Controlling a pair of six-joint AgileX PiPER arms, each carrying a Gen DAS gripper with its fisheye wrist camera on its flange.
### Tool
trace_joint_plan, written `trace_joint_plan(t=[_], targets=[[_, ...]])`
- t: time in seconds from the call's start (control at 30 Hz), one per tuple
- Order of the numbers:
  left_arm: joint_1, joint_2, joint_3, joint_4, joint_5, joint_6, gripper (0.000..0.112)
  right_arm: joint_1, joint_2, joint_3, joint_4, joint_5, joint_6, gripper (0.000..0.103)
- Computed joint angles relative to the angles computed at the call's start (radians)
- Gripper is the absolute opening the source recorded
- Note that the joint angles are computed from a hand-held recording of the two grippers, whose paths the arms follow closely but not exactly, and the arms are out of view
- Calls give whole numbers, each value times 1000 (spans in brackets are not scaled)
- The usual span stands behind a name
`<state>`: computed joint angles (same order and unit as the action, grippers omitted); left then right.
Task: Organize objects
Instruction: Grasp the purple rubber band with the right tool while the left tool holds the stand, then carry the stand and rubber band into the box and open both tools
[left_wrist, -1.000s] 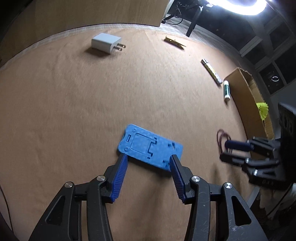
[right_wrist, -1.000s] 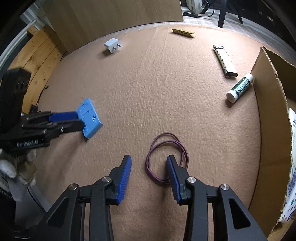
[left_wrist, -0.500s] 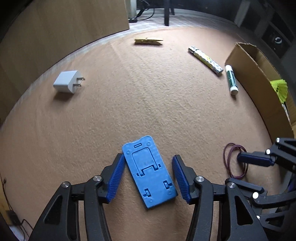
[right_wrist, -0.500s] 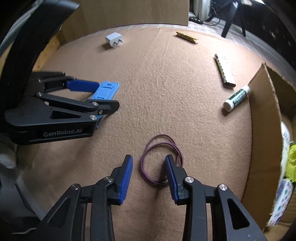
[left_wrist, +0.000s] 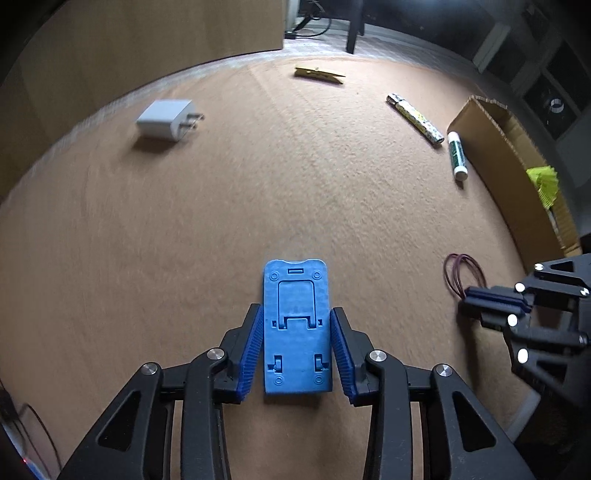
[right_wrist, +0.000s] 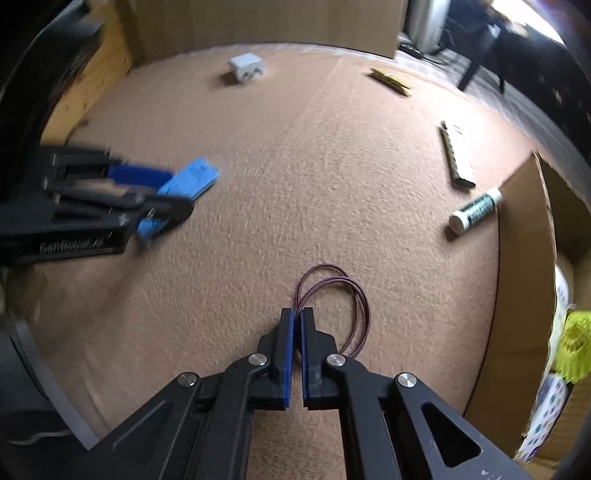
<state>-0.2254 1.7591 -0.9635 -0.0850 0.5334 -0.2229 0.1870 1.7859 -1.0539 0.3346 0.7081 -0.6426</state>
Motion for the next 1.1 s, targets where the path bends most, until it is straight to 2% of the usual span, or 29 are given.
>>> trace_joint_plan(t=[0.1,0.3,0.37,0.57,0.87,1.1], targets=[[20,-47,46,-50,-13,26,39,-62,-31,-6,102,52,-62,3],[8,-125,68,-39,1,0,39,-163,-99,-25,203,132,-125,3],[-5,-137,51,-18,15,-22,39,-203,-129,-27,232,165,-141,3],[-60,-128,-48,14,58,-55,39,-299,-197,-43,254,196,-171,3],[-229,28,-361,68,138,-111,39,-469,-193,-88,227,209,-208,3],[-352,279,-776,73,269,-99,39,-574,-141,-119,212,208,-233,3]])
